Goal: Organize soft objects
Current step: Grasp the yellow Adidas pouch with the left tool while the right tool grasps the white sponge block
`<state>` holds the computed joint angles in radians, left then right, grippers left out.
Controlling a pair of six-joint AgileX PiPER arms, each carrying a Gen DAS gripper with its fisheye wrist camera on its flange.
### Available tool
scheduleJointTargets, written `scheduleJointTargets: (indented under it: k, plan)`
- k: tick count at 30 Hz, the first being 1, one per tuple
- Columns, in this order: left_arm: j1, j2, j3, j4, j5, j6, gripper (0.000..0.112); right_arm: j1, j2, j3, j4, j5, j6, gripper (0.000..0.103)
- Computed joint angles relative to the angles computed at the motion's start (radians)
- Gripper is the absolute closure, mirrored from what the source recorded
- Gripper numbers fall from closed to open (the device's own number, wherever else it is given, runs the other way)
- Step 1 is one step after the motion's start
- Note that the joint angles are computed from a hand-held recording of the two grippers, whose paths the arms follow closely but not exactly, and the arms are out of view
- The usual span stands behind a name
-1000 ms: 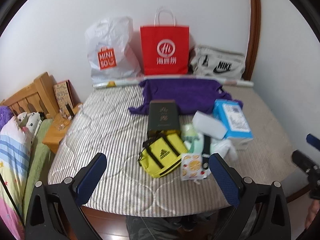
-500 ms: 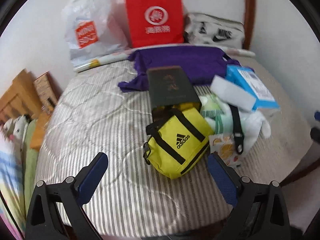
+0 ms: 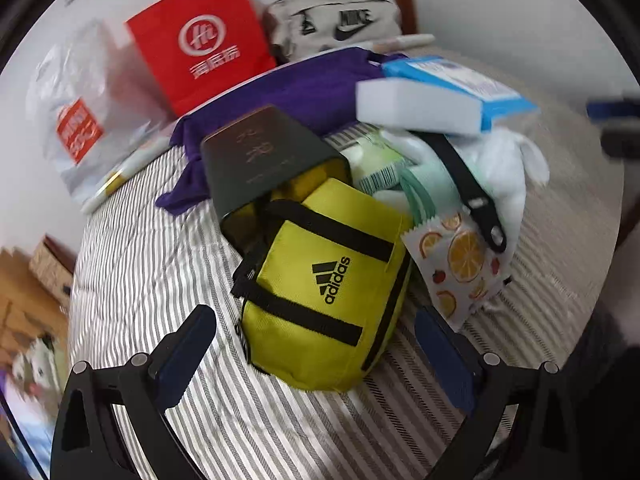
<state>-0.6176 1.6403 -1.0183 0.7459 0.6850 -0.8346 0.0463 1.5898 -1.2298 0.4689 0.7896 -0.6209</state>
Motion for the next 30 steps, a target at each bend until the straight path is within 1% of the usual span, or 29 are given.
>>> scheduleJointTargets:
  k: [2,6,7,8,9,12,13,14,16,18,20,22,25,28,30]
  plan:
    - [0.003,0.018,-0.006,0.012,-0.004,0.007,0.013,0.003,0.002,-0.005,0.024,-0.006,-0.033,0.003]
    - [0.035,0.029,-0.006,-0.019,-0.067,0.038,0.013,0.018,0.037,-0.052,0.057,0.013,-0.079,0.003]
    - [0.049,0.028,-0.006,-0.052,-0.09,0.067,0.015,0.028,0.045,-0.06,0.057,0.002,-0.088,0.003]
    - [0.058,0.026,-0.006,-0.081,-0.11,0.082,0.022,0.046,0.054,-0.068,0.044,-0.017,-0.087,0.003]
    - [0.063,0.028,-0.007,-0.099,-0.12,0.081,0.023,0.06,0.063,-0.078,0.032,-0.027,-0.085,0.003]
    - [0.064,0.007,0.025,-0.082,-0.161,0.018,0.028,0.096,0.093,-0.105,0.044,-0.058,-0.128,0.003]
    - [0.063,0.0,0.035,-0.064,-0.163,-0.01,0.034,0.104,0.102,-0.11,0.062,-0.069,-0.155,0.003]
    - [0.065,-0.011,0.045,-0.061,-0.167,-0.028,0.035,0.109,0.11,-0.115,0.082,-0.077,-0.185,0.003]
    - [0.095,-0.049,0.075,-0.151,-0.195,0.004,0.035,0.119,0.135,-0.134,0.137,-0.087,-0.265,0.003]
    - [0.137,-0.078,0.105,-0.268,-0.244,0.077,0.036,0.137,0.163,-0.159,0.138,-0.105,-0.279,0.003]
    - [0.17,-0.101,0.131,-0.354,-0.271,0.112,0.036,0.151,0.198,-0.191,0.156,-0.109,-0.314,0.003]
    - [0.191,-0.121,0.149,-0.396,-0.278,0.118,0.036,0.173,0.24,-0.239,0.126,-0.106,-0.298,0.003]
    - [0.232,-0.134,0.17,-0.514,-0.303,0.211,0.036,0.198,0.299,-0.308,0.093,-0.094,-0.262,0.003]
    - [0.253,-0.126,0.174,-0.566,-0.326,0.239,0.036,0.198,0.351,-0.368,0.111,-0.047,-0.249,0.003]
    - [0.261,-0.128,0.179,-0.598,-0.339,0.257,0.036,0.209,0.381,-0.402,0.075,-0.031,-0.205,0.003]
